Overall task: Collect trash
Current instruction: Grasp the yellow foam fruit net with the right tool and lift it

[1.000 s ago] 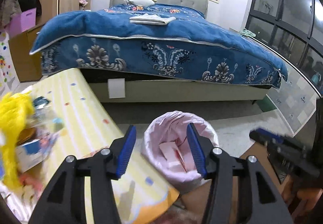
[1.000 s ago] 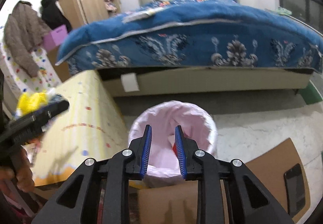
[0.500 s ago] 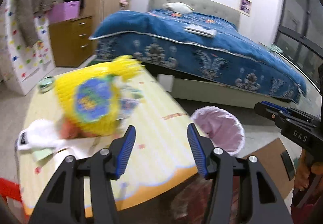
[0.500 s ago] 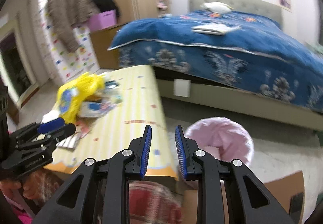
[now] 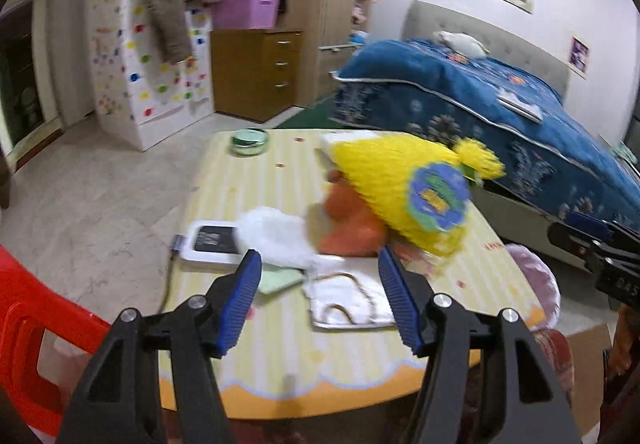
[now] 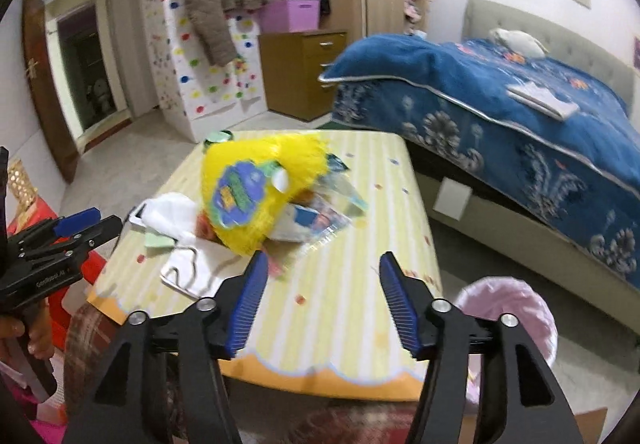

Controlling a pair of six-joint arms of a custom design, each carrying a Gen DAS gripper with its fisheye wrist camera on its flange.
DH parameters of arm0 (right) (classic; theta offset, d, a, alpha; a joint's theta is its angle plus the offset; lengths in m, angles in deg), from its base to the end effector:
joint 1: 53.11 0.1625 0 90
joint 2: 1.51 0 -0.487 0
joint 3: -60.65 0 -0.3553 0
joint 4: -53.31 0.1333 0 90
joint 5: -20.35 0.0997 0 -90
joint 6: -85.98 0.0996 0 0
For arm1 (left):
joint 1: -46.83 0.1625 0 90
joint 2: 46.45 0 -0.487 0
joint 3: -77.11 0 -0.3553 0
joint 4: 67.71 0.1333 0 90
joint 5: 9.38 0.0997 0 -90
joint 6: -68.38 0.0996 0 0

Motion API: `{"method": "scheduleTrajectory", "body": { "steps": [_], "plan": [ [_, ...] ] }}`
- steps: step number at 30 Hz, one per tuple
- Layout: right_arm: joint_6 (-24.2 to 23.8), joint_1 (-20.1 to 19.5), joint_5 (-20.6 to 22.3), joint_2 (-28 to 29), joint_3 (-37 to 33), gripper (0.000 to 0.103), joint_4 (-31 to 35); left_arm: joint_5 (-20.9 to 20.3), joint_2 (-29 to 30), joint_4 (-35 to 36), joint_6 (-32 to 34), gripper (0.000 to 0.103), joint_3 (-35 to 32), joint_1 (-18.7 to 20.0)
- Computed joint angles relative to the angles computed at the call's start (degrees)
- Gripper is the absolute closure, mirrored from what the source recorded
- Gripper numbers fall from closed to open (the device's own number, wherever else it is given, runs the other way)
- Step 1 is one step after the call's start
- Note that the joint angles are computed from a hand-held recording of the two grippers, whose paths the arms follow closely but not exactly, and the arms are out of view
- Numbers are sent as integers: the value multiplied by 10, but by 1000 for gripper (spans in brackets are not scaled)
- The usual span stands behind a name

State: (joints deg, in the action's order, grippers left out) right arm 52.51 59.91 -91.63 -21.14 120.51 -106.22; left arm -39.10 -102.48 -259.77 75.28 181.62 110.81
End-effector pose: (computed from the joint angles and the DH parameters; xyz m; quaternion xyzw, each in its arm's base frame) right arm 0.4255 -0.7559 0.0649 0.4070 -0.8595 0.2304 0.2063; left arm -0.0686 -0.6415 0.3513 0.0017 0.8045 -0.4588 0.3773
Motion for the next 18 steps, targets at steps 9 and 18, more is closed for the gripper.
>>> {"method": "scheduleTrajectory", "body": {
  "steps": [9, 18],
  "plan": [
    [8, 7, 31, 78, -136, 17, 92, -5, 2, 6, 9, 44, -29, 23],
    [95, -3, 52, 178, -357, 15, 258, -10, 13, 36, 4, 44, -59, 41]
  ]
}}
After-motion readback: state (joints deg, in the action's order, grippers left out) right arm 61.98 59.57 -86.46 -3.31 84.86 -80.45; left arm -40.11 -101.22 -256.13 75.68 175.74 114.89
